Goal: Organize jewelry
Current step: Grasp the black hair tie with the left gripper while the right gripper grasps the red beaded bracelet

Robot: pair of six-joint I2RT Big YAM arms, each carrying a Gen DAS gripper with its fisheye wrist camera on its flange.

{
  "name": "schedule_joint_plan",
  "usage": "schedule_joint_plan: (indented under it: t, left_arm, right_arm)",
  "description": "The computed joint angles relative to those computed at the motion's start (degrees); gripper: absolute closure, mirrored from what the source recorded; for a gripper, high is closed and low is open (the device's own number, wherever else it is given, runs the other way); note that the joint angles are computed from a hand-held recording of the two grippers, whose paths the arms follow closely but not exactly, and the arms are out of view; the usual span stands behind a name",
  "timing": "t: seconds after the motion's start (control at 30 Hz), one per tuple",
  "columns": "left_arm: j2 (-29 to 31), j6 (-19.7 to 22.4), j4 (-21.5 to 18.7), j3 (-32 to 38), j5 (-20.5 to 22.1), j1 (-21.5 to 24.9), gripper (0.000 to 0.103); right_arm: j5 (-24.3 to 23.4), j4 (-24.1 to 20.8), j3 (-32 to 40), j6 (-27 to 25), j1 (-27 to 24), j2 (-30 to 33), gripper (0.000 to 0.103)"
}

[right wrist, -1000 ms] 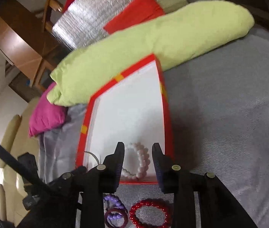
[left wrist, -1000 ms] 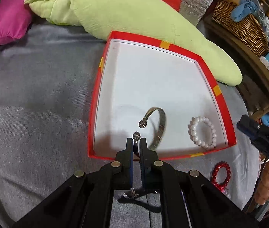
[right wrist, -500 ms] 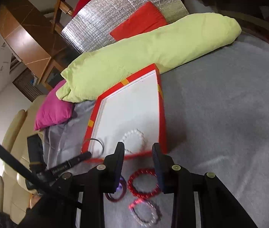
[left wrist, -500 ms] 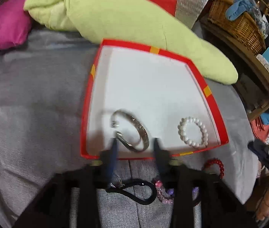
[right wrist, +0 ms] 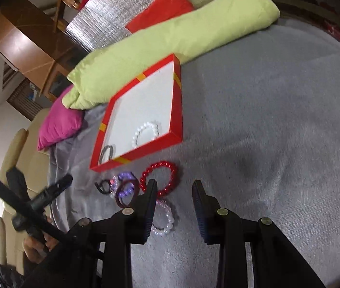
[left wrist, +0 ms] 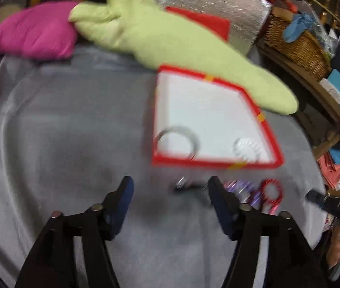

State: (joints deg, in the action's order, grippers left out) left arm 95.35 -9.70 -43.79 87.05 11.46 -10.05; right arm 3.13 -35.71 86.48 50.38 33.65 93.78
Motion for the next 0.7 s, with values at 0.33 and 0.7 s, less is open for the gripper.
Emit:
schedule_joint_plan:
  t: [0.33, 0.7]
  left_arm:
    - [4.2, -2.8, -6.2, 4.4, 5.6, 0.5, 0.035]
    - [8.6, 2.0, -5.9, 9.3, 1.3, -2.6, 0.043]
  right_arm:
    - [0.9, -5.8, 8.7, 1.9, 0.5, 7.2, 0.069]
    - [4.9, -14.2, 17.9, -2.9, 1.1, 14.1, 0.075]
